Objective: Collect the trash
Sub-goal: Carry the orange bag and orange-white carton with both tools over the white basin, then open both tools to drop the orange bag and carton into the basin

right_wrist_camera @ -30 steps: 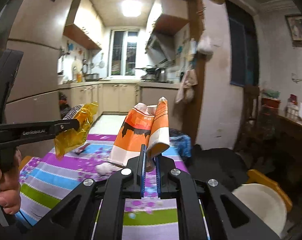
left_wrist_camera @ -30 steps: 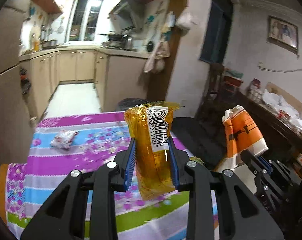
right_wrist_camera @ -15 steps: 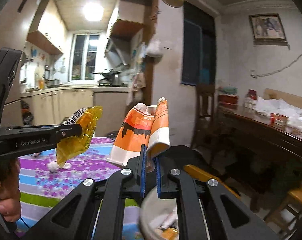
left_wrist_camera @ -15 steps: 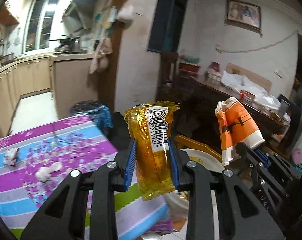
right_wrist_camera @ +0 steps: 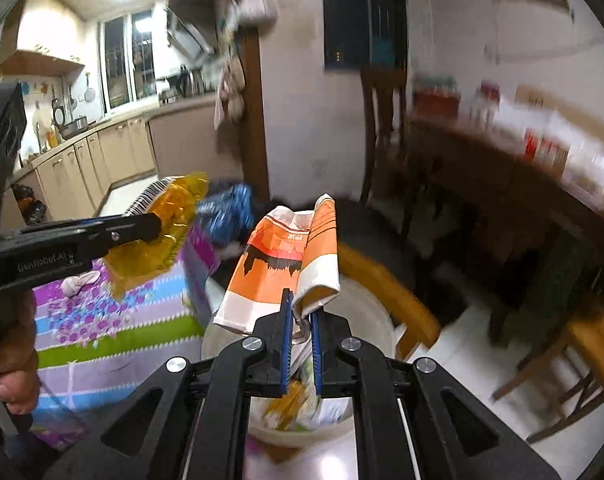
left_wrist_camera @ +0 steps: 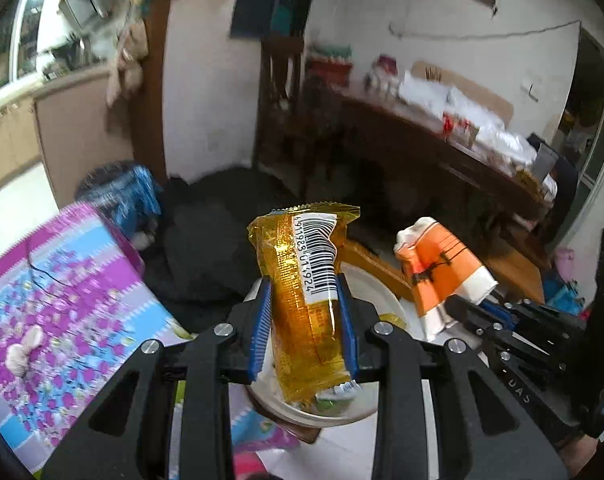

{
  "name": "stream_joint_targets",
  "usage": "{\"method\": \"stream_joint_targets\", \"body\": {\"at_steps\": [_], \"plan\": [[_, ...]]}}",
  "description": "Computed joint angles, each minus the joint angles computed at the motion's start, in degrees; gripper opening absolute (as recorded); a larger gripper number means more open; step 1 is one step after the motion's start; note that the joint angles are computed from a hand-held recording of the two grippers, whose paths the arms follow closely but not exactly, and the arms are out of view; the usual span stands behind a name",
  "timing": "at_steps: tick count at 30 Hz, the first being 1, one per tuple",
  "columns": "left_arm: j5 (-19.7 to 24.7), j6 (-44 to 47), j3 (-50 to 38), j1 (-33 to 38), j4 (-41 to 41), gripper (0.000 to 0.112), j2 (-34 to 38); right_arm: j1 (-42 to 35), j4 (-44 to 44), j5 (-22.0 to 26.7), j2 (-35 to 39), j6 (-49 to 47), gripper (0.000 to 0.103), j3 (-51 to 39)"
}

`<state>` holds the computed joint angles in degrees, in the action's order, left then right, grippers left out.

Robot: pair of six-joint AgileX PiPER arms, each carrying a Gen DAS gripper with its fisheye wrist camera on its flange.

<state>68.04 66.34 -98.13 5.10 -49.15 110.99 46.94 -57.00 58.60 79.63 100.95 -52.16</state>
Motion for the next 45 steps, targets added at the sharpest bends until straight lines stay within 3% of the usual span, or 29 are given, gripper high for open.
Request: {"method": "stream_joint_targets", "body": {"at_steps": [5, 12, 26, 31, 40, 42, 45], "plan": [[0.2, -8.6, -5.0, -5.3, 7.0, 0.029, 5.9, -9.5, 5.5, -13.2, 1.0, -3.8, 0.009, 3.7], [-1.8, -13.0, -6.4, -8.6, 10.2, 0.029, 10.7, -14.9, 5.6, -21.7, 4.8, -3.3, 0.009, 5.7], [-3.9, -14.1, -5.4, -9.8, 12.3, 0.030, 11.5, -17.1, 6.3, -25.1, 6.2, -4.2, 0.009, 6.5], [-4.6, -14.1, -4.8, -10.1, 12.6, 0.040, 11.3, -17.1, 6.0, -25.2, 6.3, -3.1, 0.011, 6.7], [-5.5, -13.5, -3.7, -10.0, 12.5, 0.040, 10.5, -17.1, 4.0, -25.6, 6.8, -0.7, 0.011, 7.3], [-5.8, -13.8, -3.6, -10.0, 12.7, 0.042, 10.3, -17.2, 3.9, -25.6, 6.9, -0.4, 0.013, 7.2], [-6.2, -14.0, -3.6, -10.0, 13.0, 0.043, 10.2, -17.0, 2.4, -25.4, 6.9, 1.6, 0.032, 7.4]]}}
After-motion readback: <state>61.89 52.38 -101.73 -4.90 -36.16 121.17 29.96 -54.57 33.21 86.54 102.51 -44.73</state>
